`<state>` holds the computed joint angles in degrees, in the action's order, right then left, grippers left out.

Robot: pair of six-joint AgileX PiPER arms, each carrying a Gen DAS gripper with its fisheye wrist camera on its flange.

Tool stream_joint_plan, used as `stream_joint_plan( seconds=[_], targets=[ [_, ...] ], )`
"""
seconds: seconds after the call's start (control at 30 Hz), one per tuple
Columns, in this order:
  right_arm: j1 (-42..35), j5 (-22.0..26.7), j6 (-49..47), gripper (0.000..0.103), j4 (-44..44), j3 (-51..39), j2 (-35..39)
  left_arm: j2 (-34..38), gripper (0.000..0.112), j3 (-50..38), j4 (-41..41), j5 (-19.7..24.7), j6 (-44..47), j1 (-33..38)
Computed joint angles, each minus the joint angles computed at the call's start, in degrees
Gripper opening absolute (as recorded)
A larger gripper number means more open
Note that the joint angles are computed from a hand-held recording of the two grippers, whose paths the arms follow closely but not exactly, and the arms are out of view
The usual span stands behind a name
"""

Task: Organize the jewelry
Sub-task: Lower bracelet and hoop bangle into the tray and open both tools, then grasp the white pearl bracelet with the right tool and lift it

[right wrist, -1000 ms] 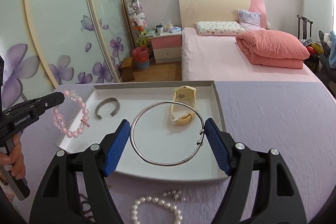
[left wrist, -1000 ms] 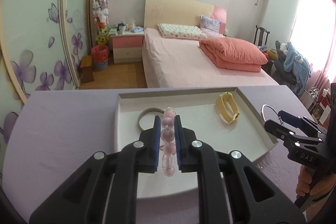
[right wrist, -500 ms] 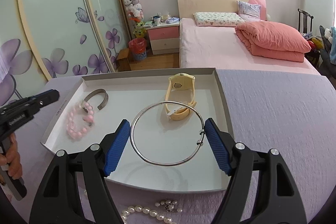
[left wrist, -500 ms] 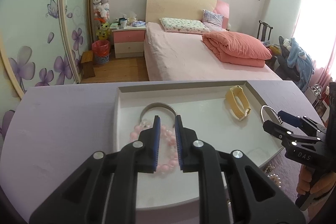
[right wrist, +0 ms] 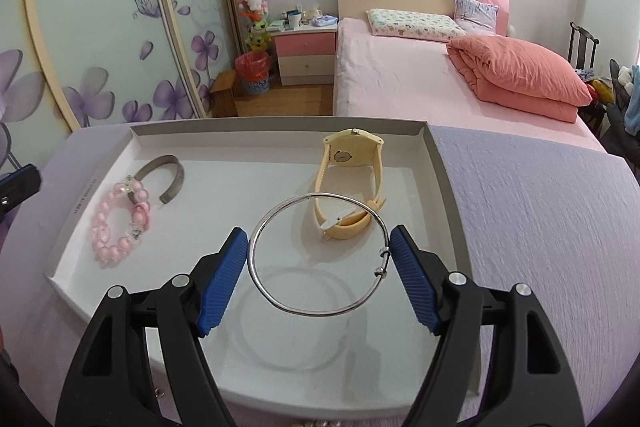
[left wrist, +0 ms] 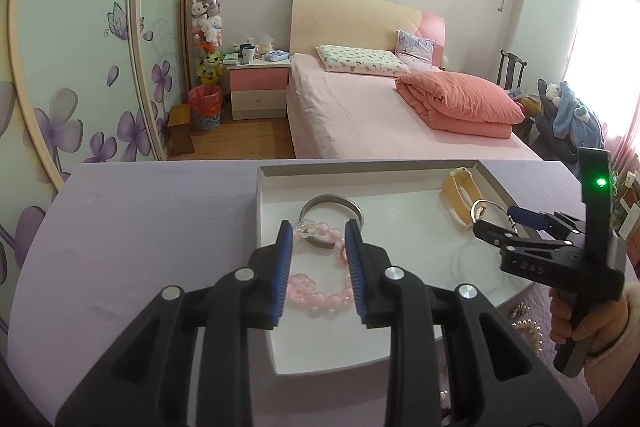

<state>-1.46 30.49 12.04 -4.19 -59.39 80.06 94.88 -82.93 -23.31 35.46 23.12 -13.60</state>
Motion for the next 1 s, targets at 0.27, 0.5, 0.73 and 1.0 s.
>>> stream_joint_plan(
  seconds=[0.27,0.5,0.73,1.0],
  targets=[
    [1.01,1.31,5.72,0.074,-5.51,-1.52,2.40,-0.12,0.029,0.46,0.04,-0.07,-0.04,0.19],
    [-1.63,1.33,1.48,0.078,-0.05,-0.01,-1.03,-0.64,0.034,1.34,0.19,-0.58,-0.27,0.07],
    [-5.32,2.41,-5.65,0.078,8.16,4.45,-9.94,-6.20,0.041,7.23,-2.30,-0.84,2.27,1.52],
    [-4.63,6.44,-6.15,0.078,10.37,12.15,-22.19,-17.12,0.046,17.61,-7.55,0.88,7.56,4.63]
  ],
)
